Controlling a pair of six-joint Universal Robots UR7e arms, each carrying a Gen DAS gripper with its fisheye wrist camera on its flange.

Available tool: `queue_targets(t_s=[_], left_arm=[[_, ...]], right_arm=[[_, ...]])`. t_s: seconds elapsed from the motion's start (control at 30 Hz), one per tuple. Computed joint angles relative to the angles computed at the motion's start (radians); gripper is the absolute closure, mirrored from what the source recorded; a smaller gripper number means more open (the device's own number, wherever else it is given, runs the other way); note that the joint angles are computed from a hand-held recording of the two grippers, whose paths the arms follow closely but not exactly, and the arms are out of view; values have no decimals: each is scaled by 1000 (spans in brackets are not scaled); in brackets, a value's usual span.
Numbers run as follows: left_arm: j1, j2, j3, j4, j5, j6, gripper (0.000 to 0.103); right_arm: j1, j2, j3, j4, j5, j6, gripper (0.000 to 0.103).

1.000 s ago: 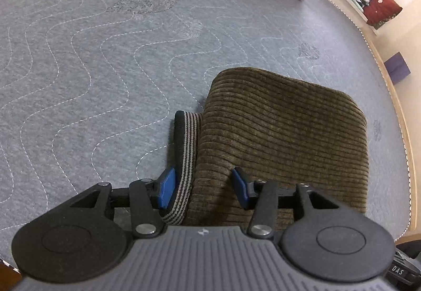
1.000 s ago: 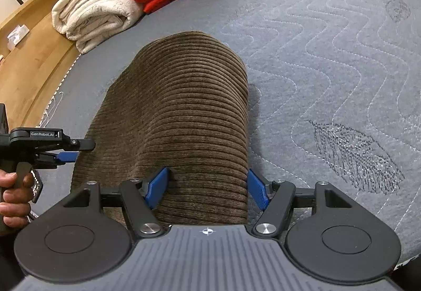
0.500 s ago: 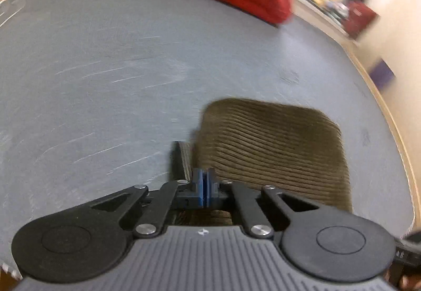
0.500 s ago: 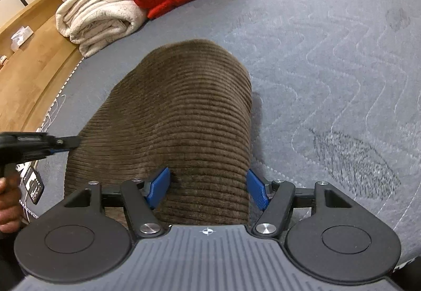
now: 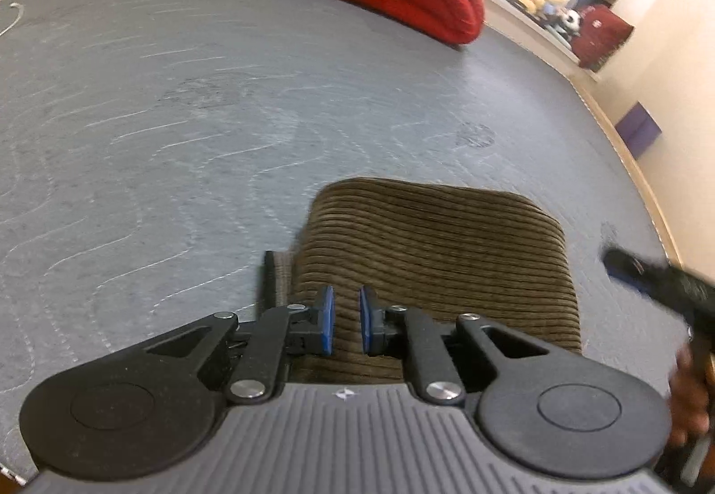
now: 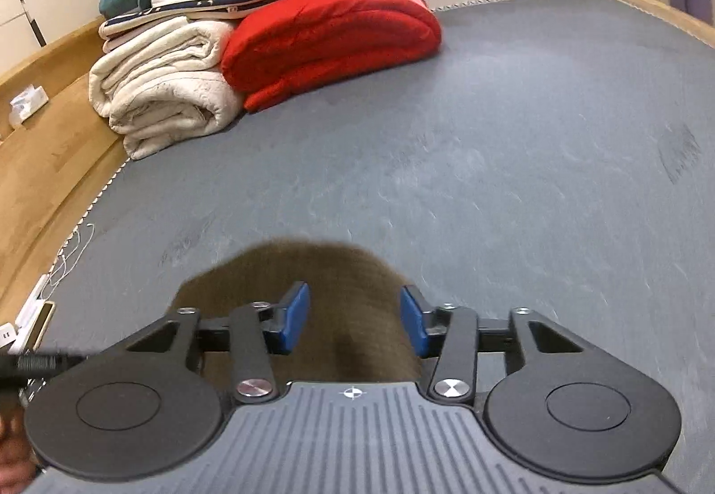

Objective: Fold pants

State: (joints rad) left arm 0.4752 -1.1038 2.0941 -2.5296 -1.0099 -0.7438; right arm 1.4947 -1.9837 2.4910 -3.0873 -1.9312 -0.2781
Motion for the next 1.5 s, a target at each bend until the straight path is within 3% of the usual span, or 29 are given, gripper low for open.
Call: queue_targets(t_s=[0.07,0.13,0.23,0.4,0.47,0.57,0.63,0.73,0.87,0.93,1.03,1.13,1.2,1.27,1.33,1.4,1.43,1.47,1.5], left_arm=[[4,18,1,-34,-18,28,90],[16,29,-2,-58,-45,57,90],[29,55,-16,-57,-63,82,90],[46,85,-41,-47,-93,132,90],[49,96,-50,-44,-105,142,90],[48,95,-51,-32,-111,147,88],[45,93,-50,-33,-113,149,88],[43,87,-43,-45,-122,151,87],[38,83,-41,-28,-124,150,86],[38,82,-41,-7,-124,148,86],[40,91,-51,50,-125,139,86],[29,87,-41,42,-91,135,86],[31,77,-28,-3,-93,136,86],[37,72,-27,-3,-93,128,83],[51,75,-39,45,-112,106,83],[47,80,-44,70,-95,87,82],[42,79,-39,54,-83,81,80],[39,74,-28,15,-74,78,66],[34,70,-19,-13,-62,71,39]], right_arm=[[34,97,-46,-6,-69,-27,68],[63,219,-99,14,-210,-75,74],[58,357,-126,-70,-353,-174,75],[32,418,-169,-56,-389,-177,76],[24,401,-171,-17,-383,-203,76],[25,346,-190,76,-355,-158,76],[43,291,-171,71,-326,-144,75],[70,149,-92,77,-220,-157,63],[67,-46,-2,253,-96,-167,59],[48,-97,39,349,-115,-188,59],[5,-90,120,289,-205,-298,57],[3,-146,117,318,-156,-215,56],[13,-197,116,350,-103,-205,57],[39,-192,113,393,-144,-218,57],[37,-167,131,389,-216,-297,56],[23,-178,135,383,-195,-309,55],[13,-194,121,405,-160,-276,54],[-4,-214,113,410,-117,-255,53],[-28,-232,108,389,-68,-243,49]])
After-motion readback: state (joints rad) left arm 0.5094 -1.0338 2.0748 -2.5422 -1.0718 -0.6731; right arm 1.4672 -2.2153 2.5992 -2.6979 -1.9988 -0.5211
